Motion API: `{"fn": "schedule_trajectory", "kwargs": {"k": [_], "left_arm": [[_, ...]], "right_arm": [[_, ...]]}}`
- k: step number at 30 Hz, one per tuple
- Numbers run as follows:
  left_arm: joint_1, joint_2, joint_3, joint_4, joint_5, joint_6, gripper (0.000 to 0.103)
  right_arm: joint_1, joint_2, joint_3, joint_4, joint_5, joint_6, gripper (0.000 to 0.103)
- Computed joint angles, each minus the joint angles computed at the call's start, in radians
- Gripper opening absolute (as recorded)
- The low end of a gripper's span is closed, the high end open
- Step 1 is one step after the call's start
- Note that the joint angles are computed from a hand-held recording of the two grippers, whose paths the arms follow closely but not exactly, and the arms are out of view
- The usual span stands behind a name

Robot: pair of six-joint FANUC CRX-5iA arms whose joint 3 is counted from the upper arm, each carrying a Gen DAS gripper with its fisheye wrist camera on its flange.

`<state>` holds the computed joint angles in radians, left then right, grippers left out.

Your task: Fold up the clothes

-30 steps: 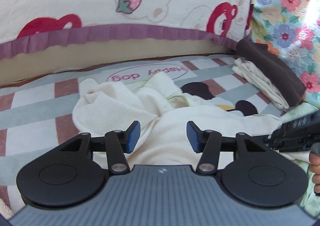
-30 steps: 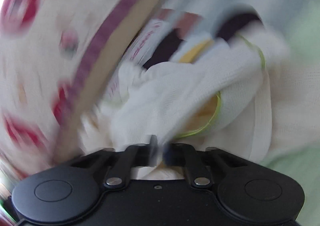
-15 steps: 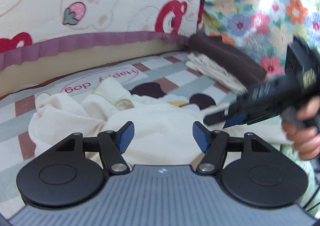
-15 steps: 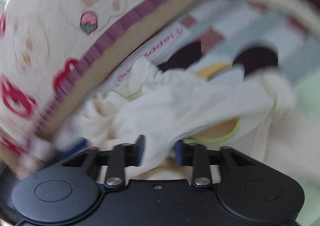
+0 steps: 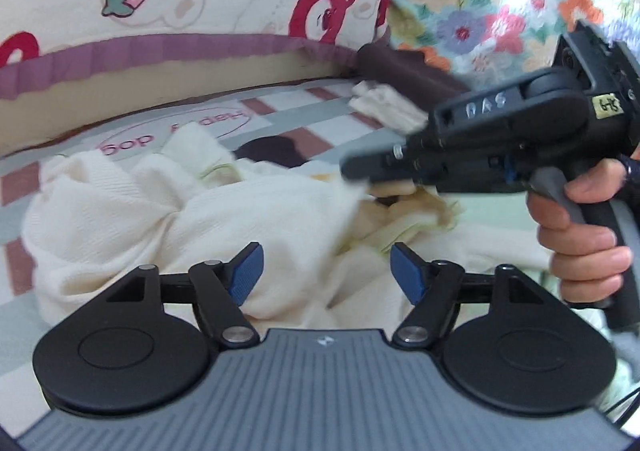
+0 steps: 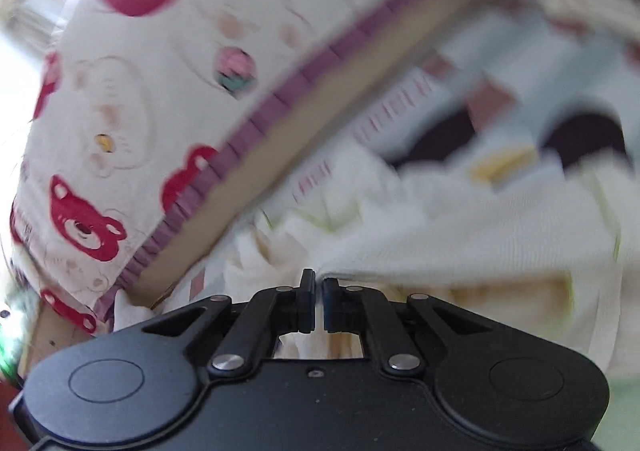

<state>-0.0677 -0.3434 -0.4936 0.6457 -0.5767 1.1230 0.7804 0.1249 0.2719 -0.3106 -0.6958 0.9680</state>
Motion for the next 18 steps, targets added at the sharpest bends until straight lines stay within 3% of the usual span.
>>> {"fn": "schedule_trajectory", "kwargs": {"k": [3, 7, 8, 9, 10, 14, 18], "left_arm": [[-0.008, 0.039, 0.061, -0.106, 0.003, 0.126, 0.077], [-0.008, 0.074, 0.174, -0.365, -0.035, 0.397, 0.074], [-0.003, 0.068, 0.189, -0.416, -0.043, 0.460, 0.053], [0.001, 0.062, 0.206, -0.468, -0.053, 0.523, 0.014], [0.008, 0.055, 0.231, -0.528, -0.082, 0.587, 0.002], [0.026, -0.009, 0.358, -0.854, -0.248, 0.918, 0.003], [-0.040, -0.063, 0.486, -1.239, -0.533, 1.224, 0.003]], "right_arm": [[-0.038, -0.003, 0.038, -0.162, 0.028, 0.171, 0.006], [-0.126, 0.024, 0.135, -0.500, -0.076, 0.424, 0.006], [-0.139, 0.031, 0.154, -0.549, -0.103, 0.459, 0.006], [-0.148, 0.038, 0.172, -0.581, -0.130, 0.485, 0.006], [-0.153, 0.044, 0.189, -0.587, -0.158, 0.500, 0.006], [-0.111, 0.074, 0.252, -0.418, -0.227, 0.444, 0.008], [-0.078, 0.077, 0.250, -0.242, -0.243, 0.405, 0.010]]}}
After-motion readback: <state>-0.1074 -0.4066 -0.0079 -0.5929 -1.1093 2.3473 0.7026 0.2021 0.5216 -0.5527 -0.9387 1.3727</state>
